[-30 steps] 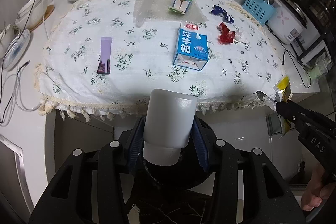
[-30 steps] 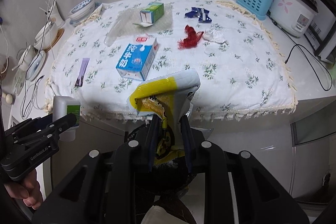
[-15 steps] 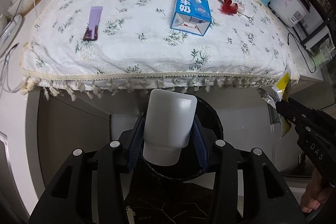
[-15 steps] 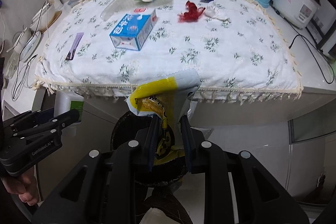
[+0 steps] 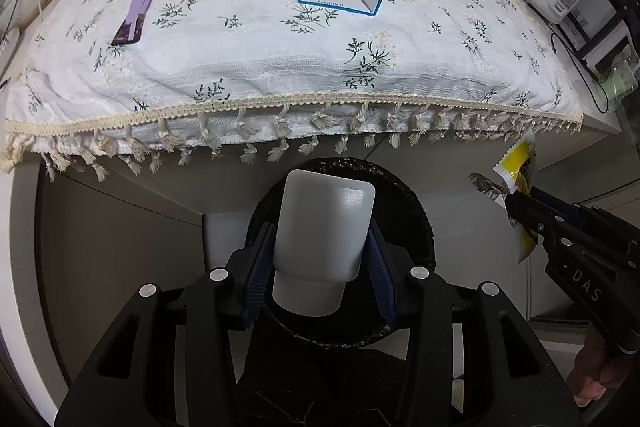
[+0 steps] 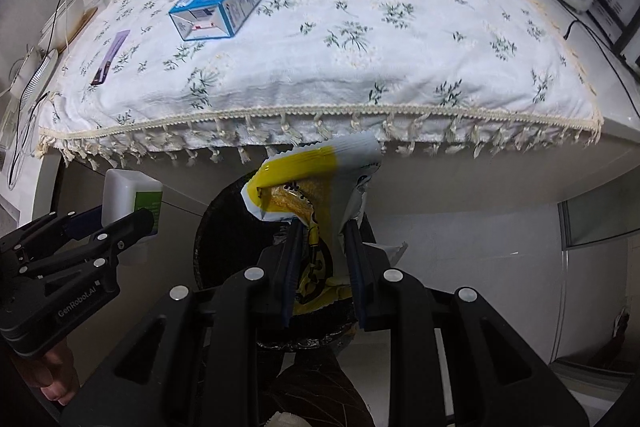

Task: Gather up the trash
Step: 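Lift the white cup and yellow wrapper and carry both toward the black trash bin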

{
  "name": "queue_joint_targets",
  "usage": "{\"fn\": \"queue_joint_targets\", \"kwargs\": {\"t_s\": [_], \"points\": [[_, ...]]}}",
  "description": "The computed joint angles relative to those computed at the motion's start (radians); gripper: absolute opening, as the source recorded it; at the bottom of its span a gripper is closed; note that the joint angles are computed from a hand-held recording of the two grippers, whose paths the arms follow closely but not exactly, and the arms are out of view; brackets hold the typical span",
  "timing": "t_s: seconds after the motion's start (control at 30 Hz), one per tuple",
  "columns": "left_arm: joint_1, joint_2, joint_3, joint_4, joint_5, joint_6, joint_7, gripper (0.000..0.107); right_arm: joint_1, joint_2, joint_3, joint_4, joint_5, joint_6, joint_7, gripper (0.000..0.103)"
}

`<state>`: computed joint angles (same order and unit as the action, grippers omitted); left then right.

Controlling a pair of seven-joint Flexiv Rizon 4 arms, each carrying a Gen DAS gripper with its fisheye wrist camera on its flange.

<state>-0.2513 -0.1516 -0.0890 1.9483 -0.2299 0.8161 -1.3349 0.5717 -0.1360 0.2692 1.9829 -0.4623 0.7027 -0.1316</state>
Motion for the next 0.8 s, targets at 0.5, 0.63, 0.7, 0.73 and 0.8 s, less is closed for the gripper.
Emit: {"fn": "queue_joint_targets", "kwargs": {"t_s": [0.5,0.63,0.7,0.73,0.8], "points": [[-0.019,-0.054,0.0,0.029,0.076,0.052,-0.052,0.044,-0.004,-0.014,-0.002,0.055,0.015,0.031,0.024,0.021],[-0.027,-0.063,-0.003,0.035,0.084,0.059,-0.068,0.044,-0.002,0.003,0.006,0.077,0.022,0.026,0.04,0.021],[-0.031,-0.062,-0.004,0.038,0.088,0.067,-0.072,0.044,-0.001,0.016,0.01,0.087,0.02,0.019,0.048,0.021],[-0.031,-0.06,-0.005,0.042,0.083,0.07,-0.07,0.044,-0.003,0.029,0.013,0.1,0.02,0.022,0.054,0.021],[-0.032,-0.063,-0.011,0.045,0.07,0.082,-0.062,0.044,-0.003,0.046,0.019,0.115,0.019,0.021,0.07,0.021]]}}
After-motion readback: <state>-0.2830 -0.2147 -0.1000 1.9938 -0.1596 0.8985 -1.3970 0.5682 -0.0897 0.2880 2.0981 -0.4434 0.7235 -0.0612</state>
